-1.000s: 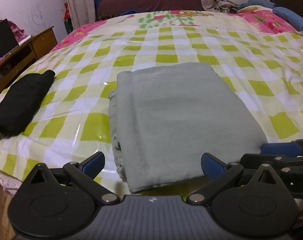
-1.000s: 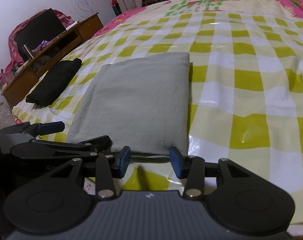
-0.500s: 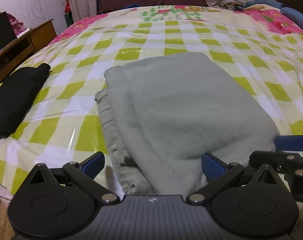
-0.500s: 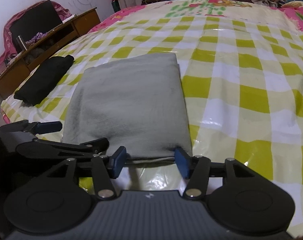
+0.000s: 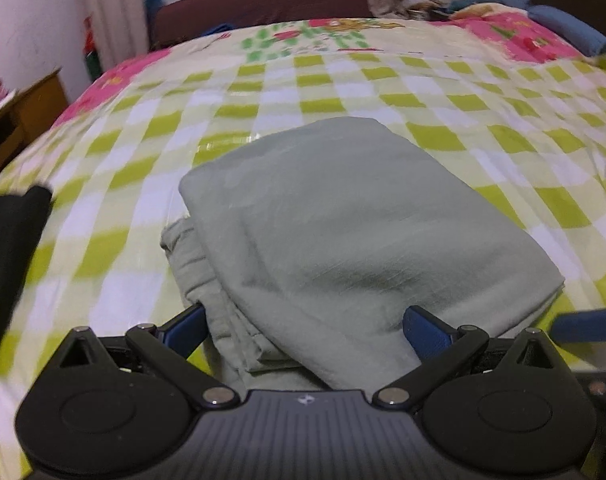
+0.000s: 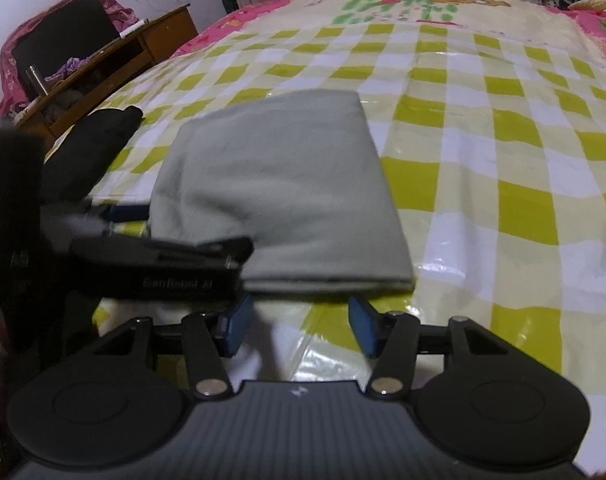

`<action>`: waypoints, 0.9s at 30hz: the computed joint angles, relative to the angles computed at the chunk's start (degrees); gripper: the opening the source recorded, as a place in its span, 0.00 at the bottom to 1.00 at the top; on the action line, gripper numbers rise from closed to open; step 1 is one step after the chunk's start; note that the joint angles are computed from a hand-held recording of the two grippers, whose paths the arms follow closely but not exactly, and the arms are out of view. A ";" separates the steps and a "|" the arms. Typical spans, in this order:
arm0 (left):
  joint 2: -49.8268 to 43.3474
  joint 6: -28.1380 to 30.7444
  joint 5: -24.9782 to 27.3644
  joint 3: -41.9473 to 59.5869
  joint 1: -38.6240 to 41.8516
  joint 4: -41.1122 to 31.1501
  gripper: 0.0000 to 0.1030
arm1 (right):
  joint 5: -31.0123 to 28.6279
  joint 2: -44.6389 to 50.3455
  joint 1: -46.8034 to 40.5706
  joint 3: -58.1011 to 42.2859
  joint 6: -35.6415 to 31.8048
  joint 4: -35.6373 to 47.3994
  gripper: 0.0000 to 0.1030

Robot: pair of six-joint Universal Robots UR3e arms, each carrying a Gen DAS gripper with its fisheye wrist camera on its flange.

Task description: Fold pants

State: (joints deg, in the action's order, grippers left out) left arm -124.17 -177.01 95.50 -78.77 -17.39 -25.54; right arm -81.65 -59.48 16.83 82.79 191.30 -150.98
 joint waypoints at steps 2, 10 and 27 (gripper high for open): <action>-1.59 2.51 -0.83 2.80 1.14 -0.97 1.00 | 0.14 0.56 -0.38 -1.61 0.54 1.10 0.53; -1.03 -0.66 -3.55 3.21 5.72 -1.82 1.00 | -3.05 7.69 -1.60 -18.21 -3.40 4.20 0.57; 8.78 -13.66 8.72 -7.81 1.14 -2.83 1.00 | 3.76 4.76 -2.14 -9.16 3.77 0.35 0.64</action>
State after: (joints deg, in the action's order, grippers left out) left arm -115.39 -190.67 104.22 -86.58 -16.24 -28.37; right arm -77.88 -54.72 14.69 73.63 195.07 -150.63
